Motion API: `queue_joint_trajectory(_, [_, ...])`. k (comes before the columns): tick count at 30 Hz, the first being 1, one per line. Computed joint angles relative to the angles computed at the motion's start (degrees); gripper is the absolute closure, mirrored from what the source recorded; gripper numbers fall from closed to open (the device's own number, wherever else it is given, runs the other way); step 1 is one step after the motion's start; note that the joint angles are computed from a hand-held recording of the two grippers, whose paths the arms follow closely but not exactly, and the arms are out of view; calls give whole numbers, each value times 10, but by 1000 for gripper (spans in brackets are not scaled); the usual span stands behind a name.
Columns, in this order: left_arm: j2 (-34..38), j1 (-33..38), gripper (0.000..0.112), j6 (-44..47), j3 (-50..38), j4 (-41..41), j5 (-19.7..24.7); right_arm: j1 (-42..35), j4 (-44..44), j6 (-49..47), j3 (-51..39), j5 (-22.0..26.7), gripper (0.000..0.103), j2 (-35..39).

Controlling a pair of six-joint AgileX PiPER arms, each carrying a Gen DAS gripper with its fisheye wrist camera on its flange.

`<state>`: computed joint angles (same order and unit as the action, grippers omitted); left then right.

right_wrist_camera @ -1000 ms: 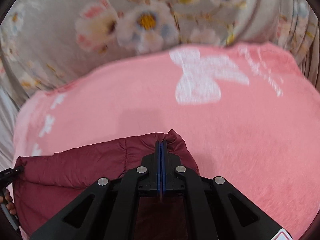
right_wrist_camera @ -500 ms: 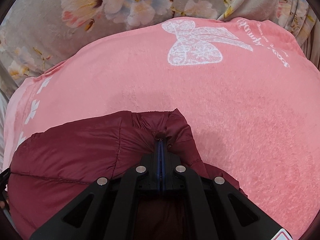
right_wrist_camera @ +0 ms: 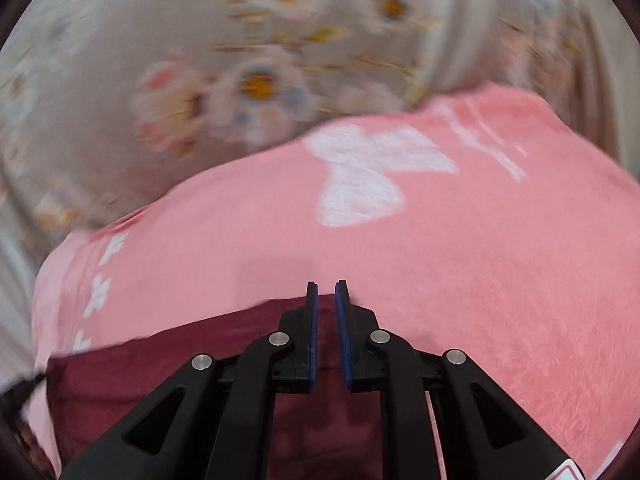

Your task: Fold large clothes

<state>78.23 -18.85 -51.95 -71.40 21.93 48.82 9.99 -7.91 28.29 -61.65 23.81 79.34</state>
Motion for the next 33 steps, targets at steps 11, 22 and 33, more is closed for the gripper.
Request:
queue_joint_trajectory(11, [201, -148, 101, -15, -137, -22, 24, 234, 2, -59, -146, 64, 101, 190])
queue_joint_trajectory(22, [209, -174, 101, -103, -74, 74, -38, 211, 64, -94, -104, 10, 103, 223])
queue_joint_trajectory(33, [215, -180, 101, -125, -71, 95, -42, 200, 122, -138, -92, -18, 103, 228])
